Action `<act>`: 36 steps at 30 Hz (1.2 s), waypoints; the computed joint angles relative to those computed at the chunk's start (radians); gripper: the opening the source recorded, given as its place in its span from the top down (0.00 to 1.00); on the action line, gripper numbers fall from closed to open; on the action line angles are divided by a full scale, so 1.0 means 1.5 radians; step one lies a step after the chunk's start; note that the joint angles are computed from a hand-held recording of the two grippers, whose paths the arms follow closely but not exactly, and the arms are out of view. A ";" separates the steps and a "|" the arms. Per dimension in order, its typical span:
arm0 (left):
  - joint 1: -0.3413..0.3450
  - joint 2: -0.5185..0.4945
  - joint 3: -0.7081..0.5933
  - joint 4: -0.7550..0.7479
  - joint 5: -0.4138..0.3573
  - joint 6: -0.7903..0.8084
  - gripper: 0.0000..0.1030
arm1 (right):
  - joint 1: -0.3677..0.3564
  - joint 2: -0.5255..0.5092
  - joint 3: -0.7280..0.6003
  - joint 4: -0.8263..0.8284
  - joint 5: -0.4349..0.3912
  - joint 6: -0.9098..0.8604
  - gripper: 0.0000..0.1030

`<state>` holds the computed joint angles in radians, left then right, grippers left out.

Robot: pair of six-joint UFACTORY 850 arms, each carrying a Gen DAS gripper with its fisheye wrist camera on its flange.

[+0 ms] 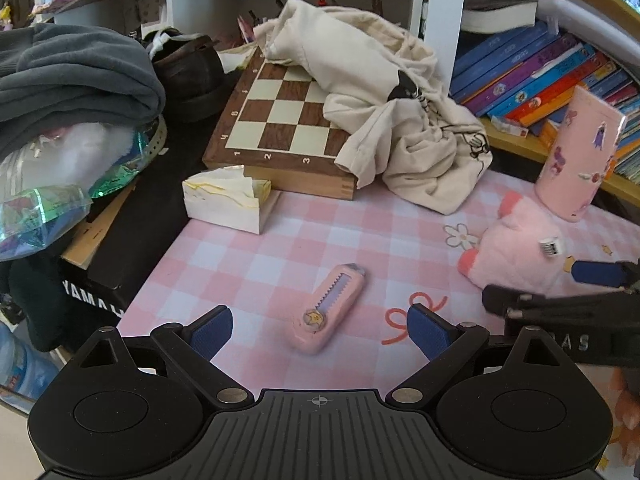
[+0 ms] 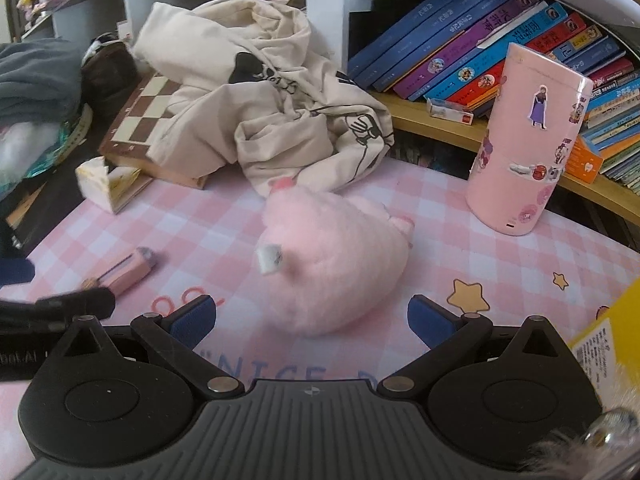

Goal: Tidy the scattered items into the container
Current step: 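Grasp the pink plush toy with the right tool while the left tool grasps the pink utility knife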

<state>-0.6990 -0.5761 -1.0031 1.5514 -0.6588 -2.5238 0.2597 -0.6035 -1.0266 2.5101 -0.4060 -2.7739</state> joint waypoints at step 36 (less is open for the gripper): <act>0.036 0.001 0.019 0.158 0.083 -0.170 0.78 | -0.026 -0.029 -0.042 -0.018 -0.016 0.091 0.34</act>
